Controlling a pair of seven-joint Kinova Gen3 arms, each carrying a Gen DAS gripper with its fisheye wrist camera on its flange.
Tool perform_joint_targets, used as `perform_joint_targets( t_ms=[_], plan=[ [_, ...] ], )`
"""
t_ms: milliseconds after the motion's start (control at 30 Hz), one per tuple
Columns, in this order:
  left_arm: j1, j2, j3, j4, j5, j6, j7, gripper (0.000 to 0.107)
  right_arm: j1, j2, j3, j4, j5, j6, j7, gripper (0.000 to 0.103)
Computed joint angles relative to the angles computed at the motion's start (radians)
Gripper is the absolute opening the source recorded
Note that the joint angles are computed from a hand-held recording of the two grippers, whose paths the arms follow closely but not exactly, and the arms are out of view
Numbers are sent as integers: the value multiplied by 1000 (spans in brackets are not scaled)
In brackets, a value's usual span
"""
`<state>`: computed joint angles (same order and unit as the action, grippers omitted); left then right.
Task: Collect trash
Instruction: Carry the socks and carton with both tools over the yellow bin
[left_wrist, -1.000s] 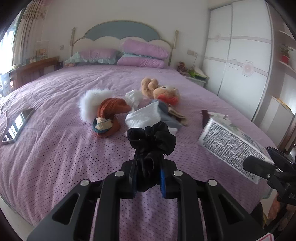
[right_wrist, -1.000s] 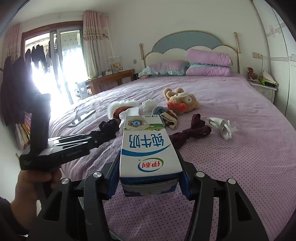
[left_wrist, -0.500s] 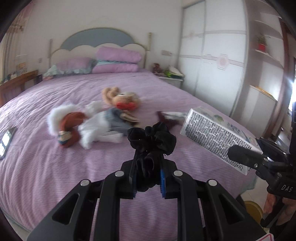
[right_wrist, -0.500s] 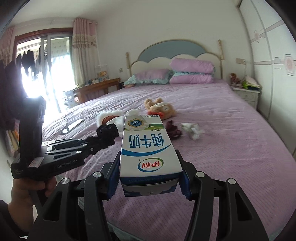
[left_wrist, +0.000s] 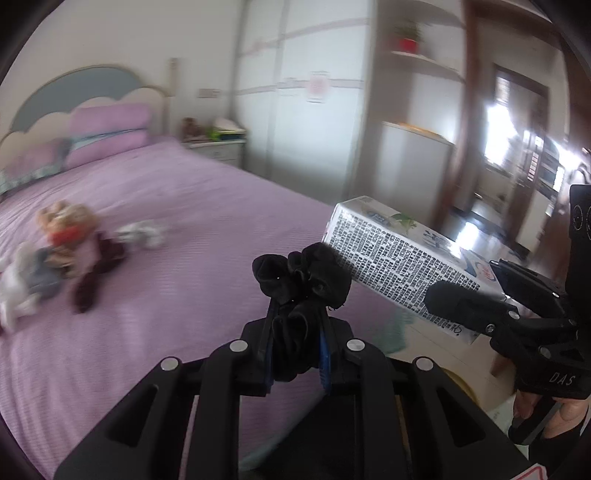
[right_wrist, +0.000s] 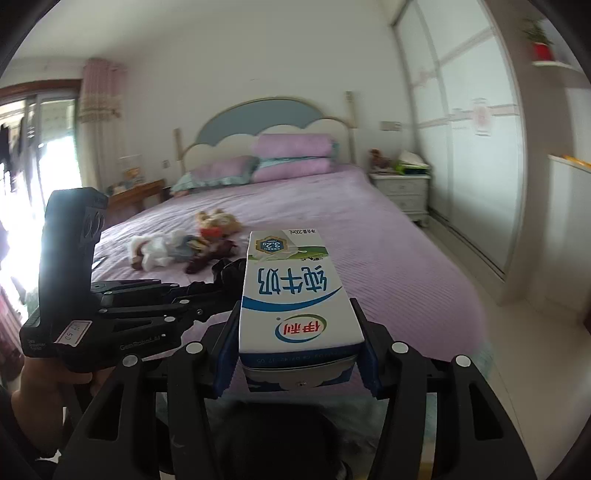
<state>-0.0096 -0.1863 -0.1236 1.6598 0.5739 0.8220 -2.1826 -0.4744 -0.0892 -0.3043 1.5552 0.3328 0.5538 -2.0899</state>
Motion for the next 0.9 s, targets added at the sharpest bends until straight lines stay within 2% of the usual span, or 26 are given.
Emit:
perform_joint_targets(
  t_ms=[133,267,467,733,900],
  plan=[
    [40,38,45,-13,21,30,-11,18,59,-98,1,101,5,24,-79,53],
    [73,69,96,-20,14,49,-22,19,146,-182,-37,177,-2,92,-146,53],
    [136,126,178,-10,-13,85,-17,18,227,-270,-45,261,-70,199,-170,53],
    [202,254,260,-32,-97,139,38,19,268,-292,-35,324,-140,323,-187,53],
    [245,312,284,-37,-209,137,129,19,256,-287,-24,353,-173,378,-195,53]
  ],
)
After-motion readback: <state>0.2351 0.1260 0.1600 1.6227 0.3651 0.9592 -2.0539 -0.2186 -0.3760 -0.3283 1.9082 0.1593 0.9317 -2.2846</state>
